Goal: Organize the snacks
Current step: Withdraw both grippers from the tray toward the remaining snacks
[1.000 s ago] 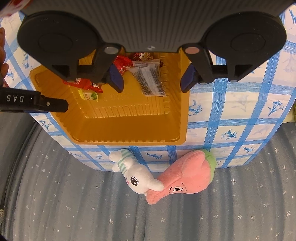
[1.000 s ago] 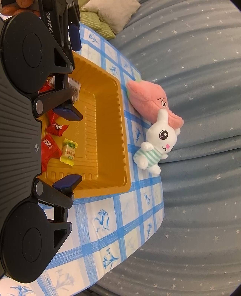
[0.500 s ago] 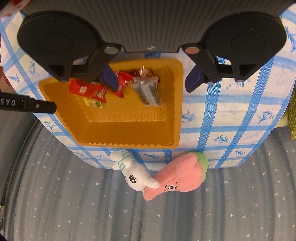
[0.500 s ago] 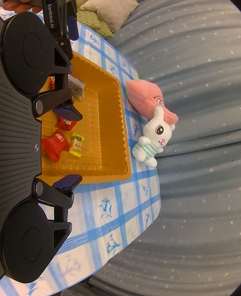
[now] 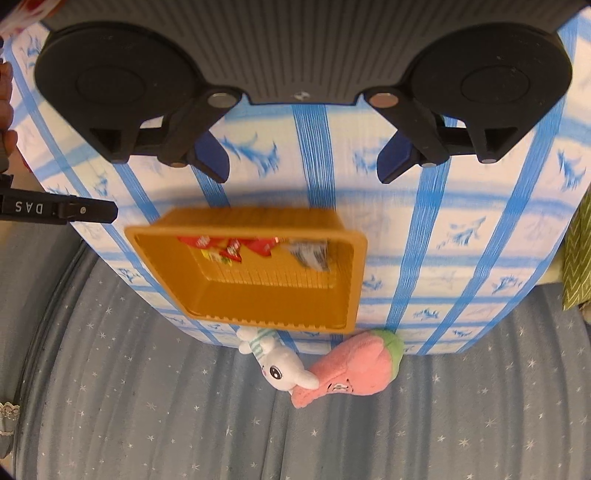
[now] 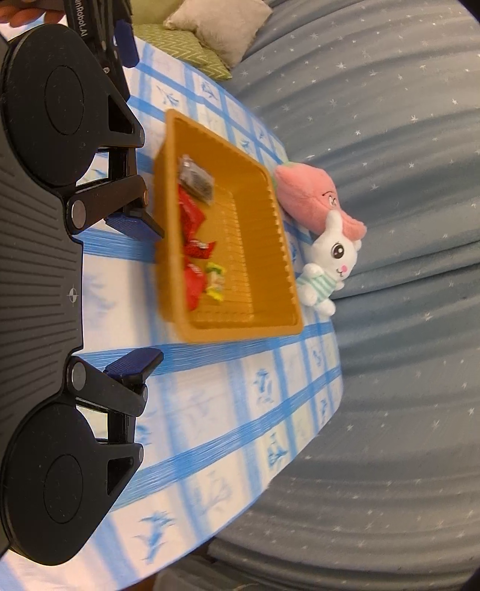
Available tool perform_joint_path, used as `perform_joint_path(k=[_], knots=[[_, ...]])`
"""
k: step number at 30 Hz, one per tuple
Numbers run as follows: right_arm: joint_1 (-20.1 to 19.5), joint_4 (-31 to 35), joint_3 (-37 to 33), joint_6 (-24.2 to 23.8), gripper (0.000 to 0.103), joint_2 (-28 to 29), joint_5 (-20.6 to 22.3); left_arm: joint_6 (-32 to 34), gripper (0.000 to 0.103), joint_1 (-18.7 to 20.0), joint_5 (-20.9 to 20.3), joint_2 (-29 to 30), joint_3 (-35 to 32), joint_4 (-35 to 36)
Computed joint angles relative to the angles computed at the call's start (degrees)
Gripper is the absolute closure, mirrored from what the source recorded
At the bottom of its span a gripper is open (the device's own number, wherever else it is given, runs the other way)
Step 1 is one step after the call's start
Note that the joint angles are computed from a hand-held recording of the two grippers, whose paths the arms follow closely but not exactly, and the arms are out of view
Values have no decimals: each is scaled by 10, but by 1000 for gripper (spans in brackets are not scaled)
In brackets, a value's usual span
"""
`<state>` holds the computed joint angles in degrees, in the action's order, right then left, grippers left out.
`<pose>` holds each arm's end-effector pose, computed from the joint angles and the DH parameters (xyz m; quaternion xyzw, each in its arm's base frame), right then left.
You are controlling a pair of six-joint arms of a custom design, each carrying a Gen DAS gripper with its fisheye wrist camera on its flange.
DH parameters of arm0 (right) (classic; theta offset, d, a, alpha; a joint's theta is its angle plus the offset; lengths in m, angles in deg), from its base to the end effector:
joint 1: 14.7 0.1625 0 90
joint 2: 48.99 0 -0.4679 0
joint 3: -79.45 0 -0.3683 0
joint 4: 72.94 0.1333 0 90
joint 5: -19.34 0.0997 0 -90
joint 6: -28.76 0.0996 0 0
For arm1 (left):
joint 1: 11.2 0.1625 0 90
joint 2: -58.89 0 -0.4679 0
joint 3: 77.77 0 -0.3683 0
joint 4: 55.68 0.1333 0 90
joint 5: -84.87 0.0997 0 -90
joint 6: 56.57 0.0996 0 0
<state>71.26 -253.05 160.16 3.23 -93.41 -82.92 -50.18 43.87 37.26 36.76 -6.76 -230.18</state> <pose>0.0577 -0.7745 0.2950 0.1178 -0.8801 0.4108 0.2069 -0.2935 -0.7703 0.0596 0.2097 0.8696 -0.3612 0.2633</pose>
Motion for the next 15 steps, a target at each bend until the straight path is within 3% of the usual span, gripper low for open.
perform_joint_path(k=[9,15], knots=[[-7,-59,115,26,39,-44,-16,-52,14,-21,15,-32,118,-39],[-9,-63,165,64,39,-63,-39,-70,16,-28,18,-33,151,-45]])
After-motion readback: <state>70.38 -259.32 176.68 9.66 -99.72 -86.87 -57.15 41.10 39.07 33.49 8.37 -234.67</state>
